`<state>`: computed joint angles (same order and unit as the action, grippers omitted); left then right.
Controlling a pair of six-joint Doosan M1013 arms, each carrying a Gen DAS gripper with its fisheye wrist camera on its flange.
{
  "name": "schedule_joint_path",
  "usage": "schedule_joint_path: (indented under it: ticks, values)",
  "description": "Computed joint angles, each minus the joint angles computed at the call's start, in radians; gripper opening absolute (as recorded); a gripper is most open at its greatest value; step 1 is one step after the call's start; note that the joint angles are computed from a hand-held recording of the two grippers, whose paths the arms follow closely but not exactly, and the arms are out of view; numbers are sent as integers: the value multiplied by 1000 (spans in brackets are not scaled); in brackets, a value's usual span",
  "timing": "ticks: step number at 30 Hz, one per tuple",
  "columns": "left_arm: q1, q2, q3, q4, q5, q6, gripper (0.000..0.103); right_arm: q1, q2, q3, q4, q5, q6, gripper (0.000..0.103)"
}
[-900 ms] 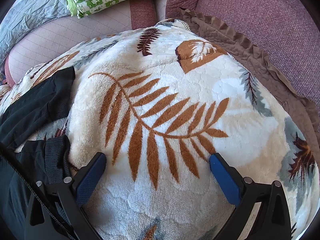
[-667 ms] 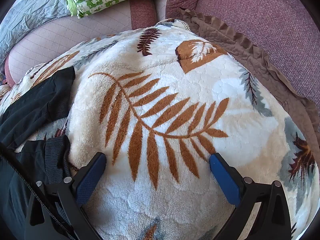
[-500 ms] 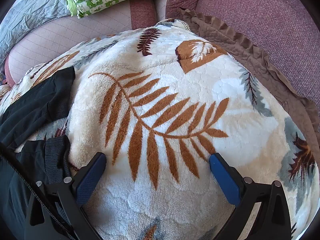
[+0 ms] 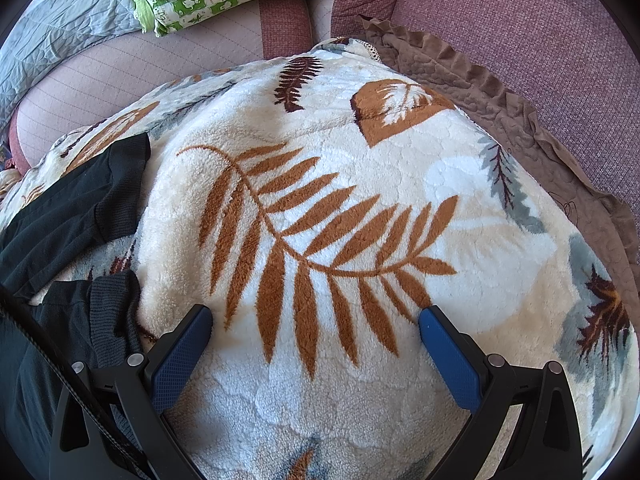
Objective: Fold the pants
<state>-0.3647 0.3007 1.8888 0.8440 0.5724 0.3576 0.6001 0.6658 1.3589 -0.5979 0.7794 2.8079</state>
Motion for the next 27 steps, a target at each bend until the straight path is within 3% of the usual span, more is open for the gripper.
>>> schedule_joint_path:
  ticks: [11, 17, 19, 21, 24, 27]
  values:
    - [1, 4, -7, 5, 0, -3, 103, 0, 0, 0, 0, 0, 0, 103]
    - [4, -35, 7, -66, -5, 52, 103, 0, 0, -1, 0, 0, 0, 103]
    - [0, -65, 26, -51, -25, 3, 103, -1, 3, -5, 4, 4, -6, 103]
    - [-17, -103, 46, 27, -30, -87, 103, 1, 2, -7, 7, 12, -13, 103]
    - [-76, -139, 52, 214, 86, -222, 103, -7, -9, 8, 23, -33, -21, 103]
    - [-121, -193, 95, 447, 146, -472, 103, -6, -59, 81, 6, -166, 36, 103]
